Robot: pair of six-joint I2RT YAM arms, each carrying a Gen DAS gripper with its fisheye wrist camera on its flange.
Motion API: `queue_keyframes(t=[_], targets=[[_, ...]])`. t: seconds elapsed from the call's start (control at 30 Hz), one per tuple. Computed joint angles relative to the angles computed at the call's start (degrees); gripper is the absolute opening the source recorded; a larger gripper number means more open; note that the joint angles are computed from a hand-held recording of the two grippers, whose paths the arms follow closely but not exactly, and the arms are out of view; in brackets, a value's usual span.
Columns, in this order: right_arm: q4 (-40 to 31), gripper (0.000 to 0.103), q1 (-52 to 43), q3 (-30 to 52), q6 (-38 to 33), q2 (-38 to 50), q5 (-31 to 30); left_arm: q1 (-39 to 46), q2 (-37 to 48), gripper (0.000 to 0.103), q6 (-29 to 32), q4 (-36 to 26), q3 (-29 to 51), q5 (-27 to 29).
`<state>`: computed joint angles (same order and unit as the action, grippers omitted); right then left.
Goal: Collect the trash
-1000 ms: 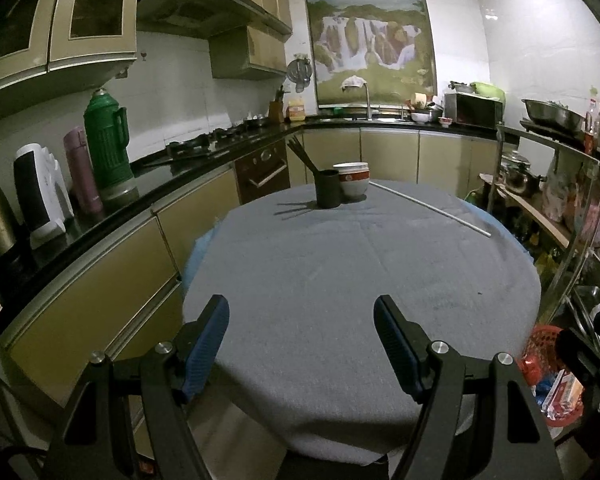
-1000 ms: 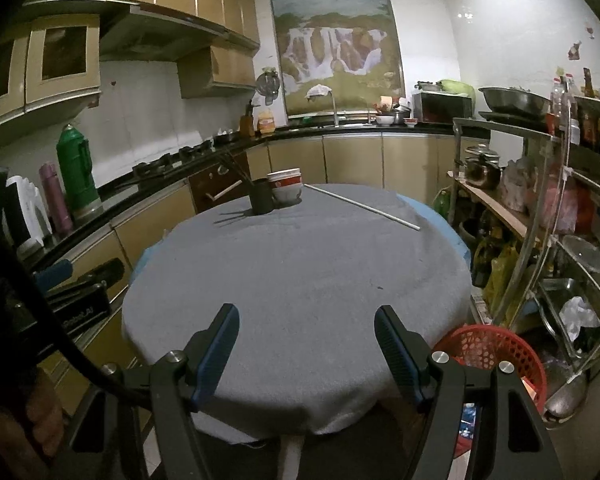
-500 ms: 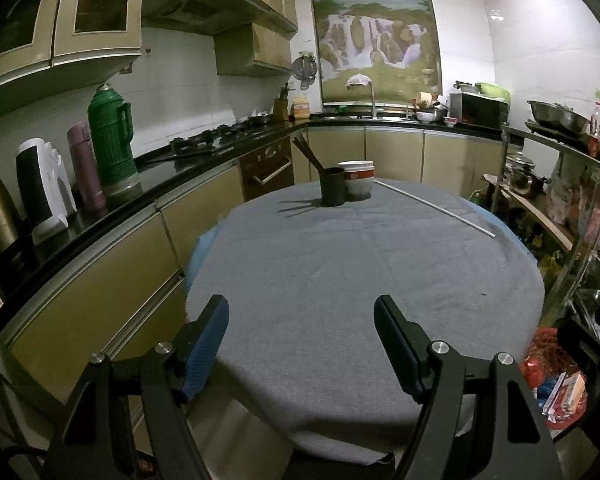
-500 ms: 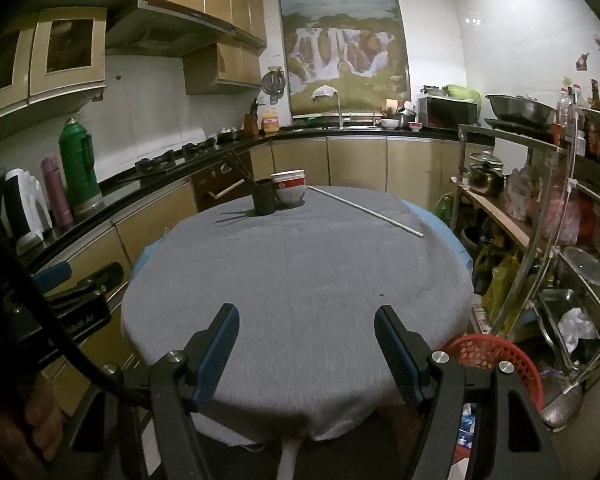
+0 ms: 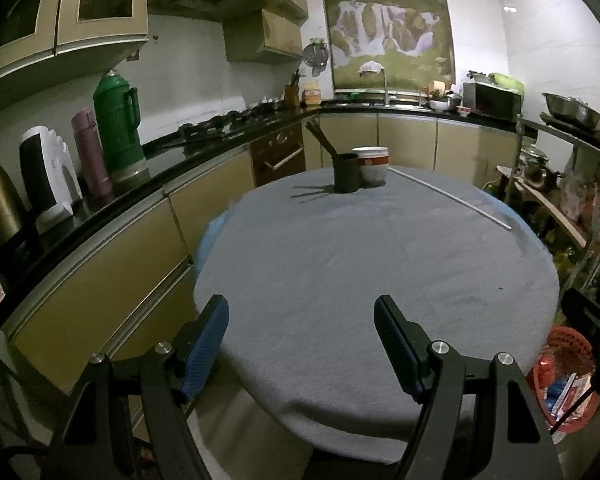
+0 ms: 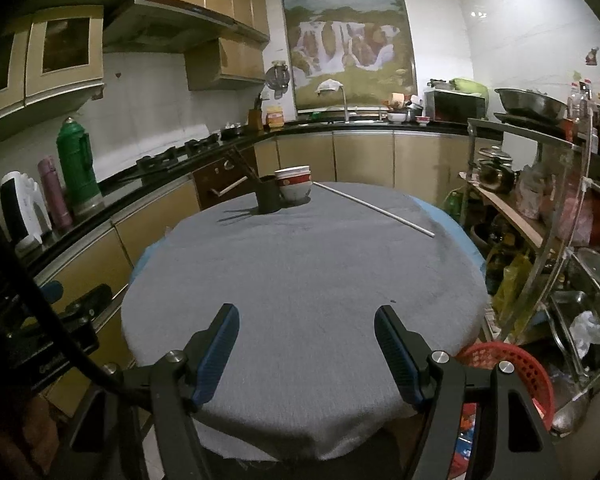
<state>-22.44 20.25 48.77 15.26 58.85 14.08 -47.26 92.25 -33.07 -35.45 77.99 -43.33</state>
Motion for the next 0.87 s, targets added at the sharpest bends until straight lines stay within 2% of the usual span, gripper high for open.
queue_keyframes(t=[0.6, 0.77, 0.87], targets=[[4.0, 0.074, -7.5, 4.0, -2.3, 9.5, -9.6, 1.6, 8.3, 0.076, -0.5, -5.2, 10.3, -0.2], [4.8, 0.074, -9.8, 6.0, -2.5, 13.3, -11.3, 3.4, 11.7, 0.076, 1.6, -4.7, 14.0, 2.2], [5.5, 0.074, -11.7, 8.1, -2.6, 17.0, -12.3, 6.4, 15.8, 0.076, 3.4, -4.7, 18.1, 7.6]])
